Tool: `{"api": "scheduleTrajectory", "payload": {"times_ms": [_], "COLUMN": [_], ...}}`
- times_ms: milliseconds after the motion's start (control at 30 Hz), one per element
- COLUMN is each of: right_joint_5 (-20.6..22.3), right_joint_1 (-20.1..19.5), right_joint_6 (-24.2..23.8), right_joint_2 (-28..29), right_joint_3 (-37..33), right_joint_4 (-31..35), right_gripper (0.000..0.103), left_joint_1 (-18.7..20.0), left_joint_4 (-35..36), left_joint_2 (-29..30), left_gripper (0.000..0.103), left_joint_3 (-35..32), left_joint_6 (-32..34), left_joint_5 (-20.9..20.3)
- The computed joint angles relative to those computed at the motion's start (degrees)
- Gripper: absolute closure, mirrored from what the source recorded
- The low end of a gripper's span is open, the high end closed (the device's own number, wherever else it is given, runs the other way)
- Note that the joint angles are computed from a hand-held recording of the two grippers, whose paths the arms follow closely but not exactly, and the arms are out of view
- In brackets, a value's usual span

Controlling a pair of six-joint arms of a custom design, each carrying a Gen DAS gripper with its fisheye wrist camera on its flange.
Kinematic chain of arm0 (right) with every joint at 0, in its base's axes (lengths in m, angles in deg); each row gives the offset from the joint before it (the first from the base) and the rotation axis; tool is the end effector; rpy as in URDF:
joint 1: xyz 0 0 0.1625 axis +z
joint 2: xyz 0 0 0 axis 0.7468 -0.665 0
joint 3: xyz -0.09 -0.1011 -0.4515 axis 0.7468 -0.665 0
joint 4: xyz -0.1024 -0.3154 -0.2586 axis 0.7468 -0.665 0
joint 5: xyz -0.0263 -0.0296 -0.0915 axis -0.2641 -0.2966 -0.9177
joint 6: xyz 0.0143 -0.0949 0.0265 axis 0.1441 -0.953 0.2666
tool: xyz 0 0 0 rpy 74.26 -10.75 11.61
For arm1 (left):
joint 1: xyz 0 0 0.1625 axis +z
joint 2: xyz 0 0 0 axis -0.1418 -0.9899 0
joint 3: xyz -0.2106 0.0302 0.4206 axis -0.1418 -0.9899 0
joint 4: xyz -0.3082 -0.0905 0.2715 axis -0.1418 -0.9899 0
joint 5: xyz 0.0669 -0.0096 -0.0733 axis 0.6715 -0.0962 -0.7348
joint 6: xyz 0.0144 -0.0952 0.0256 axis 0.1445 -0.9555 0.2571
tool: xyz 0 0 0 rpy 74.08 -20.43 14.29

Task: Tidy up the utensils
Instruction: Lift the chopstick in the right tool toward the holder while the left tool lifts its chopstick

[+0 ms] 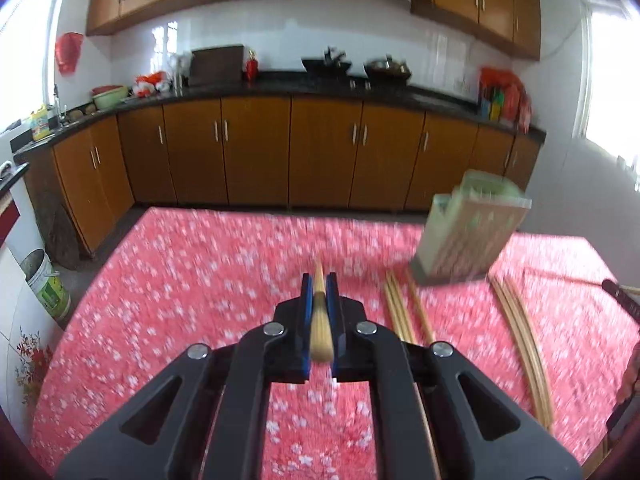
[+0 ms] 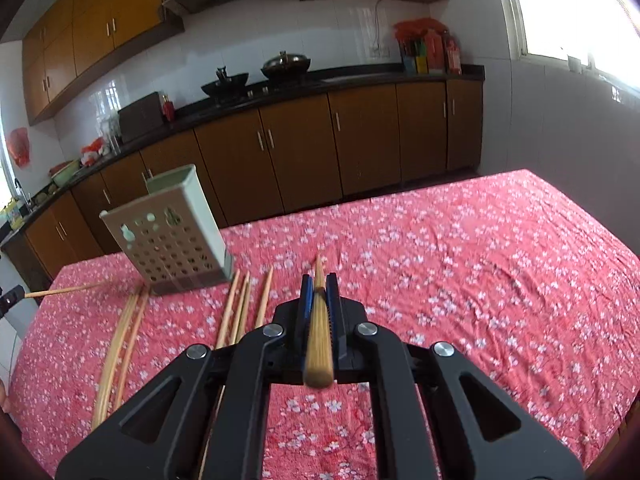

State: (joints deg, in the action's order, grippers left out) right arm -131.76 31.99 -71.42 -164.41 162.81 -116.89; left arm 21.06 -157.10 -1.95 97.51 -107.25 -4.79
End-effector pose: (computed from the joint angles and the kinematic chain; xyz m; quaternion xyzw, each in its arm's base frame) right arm 0.0578 -0.4579 0.4008 0.2552 -0.8622 0.3943 0.1896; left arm -0.3691 -0.3123 0.1639 -0.0144 0.7571 -0.5173 0.3987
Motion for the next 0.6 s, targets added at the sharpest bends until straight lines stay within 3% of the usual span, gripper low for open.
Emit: {"api": "scheduleTrajectory", "payload": {"times_ms": [433,600], "right_joint_5": [1.1,5.1], "right_joint_1": [6.7,10.1], "right_joint_6": [2.9,6.1], "right_joint_2": [2.8,3.0], "right_joint_3": [-6.0,-9.0], "right_joint_4": [-1.7,-2.7], "right_gripper": [0.096,0.096], "left_joint_1": [1.8,1.3], "left_joint_4": [22.1,33.7], "left_joint_2": [0.0,2.3], "left_gripper": [0.096,0.096], "left_joint_3": [-10.6,-17.9], "left_joint_6": [-10.1,-16.0], "left_joint_5": [4.8,10.1]}}
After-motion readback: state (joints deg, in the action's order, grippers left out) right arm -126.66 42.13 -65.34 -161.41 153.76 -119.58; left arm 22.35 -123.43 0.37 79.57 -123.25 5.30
